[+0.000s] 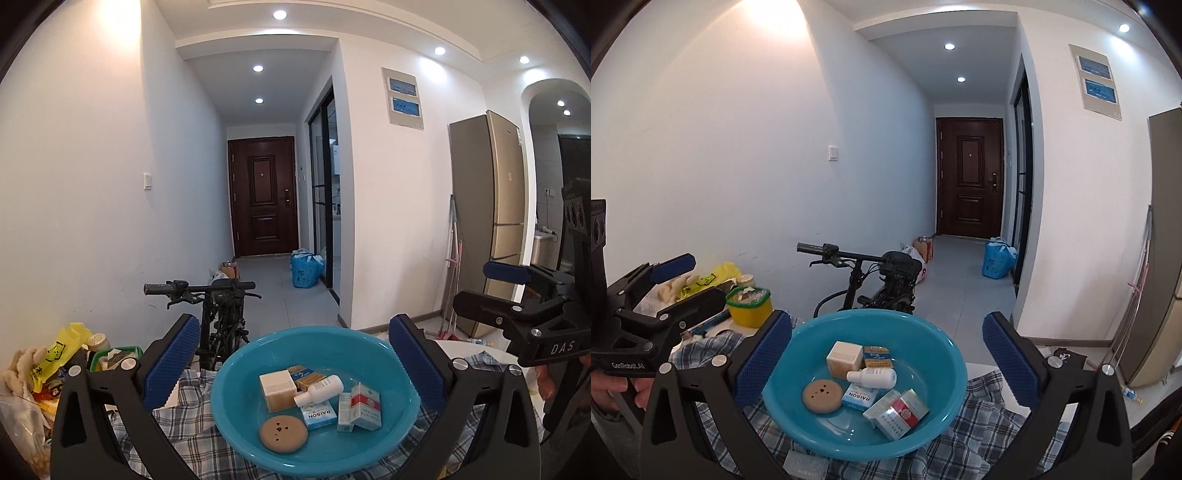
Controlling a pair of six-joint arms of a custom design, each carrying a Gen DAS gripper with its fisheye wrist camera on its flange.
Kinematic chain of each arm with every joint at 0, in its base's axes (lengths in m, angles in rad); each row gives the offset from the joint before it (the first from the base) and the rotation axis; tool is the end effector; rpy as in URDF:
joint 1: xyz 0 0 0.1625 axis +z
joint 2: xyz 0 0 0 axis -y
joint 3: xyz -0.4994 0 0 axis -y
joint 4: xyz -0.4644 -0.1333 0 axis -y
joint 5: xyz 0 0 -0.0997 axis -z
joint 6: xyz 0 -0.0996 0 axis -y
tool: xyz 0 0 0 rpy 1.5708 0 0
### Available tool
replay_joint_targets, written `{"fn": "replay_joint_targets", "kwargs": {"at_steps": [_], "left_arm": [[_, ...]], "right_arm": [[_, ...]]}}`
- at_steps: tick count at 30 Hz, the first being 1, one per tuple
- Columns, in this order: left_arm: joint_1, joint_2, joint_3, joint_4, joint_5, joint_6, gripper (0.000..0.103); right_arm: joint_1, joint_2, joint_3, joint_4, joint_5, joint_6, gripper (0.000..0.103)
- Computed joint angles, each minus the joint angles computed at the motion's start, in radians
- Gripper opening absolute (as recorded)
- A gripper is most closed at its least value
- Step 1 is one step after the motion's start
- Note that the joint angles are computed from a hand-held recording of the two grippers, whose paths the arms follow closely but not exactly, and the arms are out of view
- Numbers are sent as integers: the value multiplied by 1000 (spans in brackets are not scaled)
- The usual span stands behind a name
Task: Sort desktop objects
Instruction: 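Move both tools back over the cluttered cloth toward the remaining items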
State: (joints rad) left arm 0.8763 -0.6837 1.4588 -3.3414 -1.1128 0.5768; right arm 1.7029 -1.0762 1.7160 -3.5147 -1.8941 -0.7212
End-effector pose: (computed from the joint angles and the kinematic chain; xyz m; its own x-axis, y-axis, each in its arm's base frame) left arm -0.4065 -0.7652 0.1880 -0.5868 0.4702 -0.6592 0.7972 0.1928 -0.5721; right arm 0.1965 -0.7073 0.3961 -0.7133 -0.0381 0.6998 -0.6733 0.3143 -0.6692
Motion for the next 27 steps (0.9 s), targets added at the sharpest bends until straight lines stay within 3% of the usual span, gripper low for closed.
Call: {"fn": "replay_joint_targets", "kwargs": {"at_steps": [5,8,13,18,22,27], "left_arm": [[-17,-22,44,-20,-2,24,103],[-23,-12,38,-47,41,21,103],[-18,-20,36,-23,36,1,103],[-15,-18,12,76,79,-23,103],[-13,-7,-8,177,106,-17,103],[-9,5,-20,206,103,-7,103]], "right_arm": [[13,-28,33,7,-12,-7,103],[30,-23,44,-46,-63,-44,103],[35,-36,65,-26,-43,-60,103],[36,-13,12,186,-161,-47,103],[30,6,-13,309,-211,-60,103],[14,10,-33,420,-210,-60,103]]}}
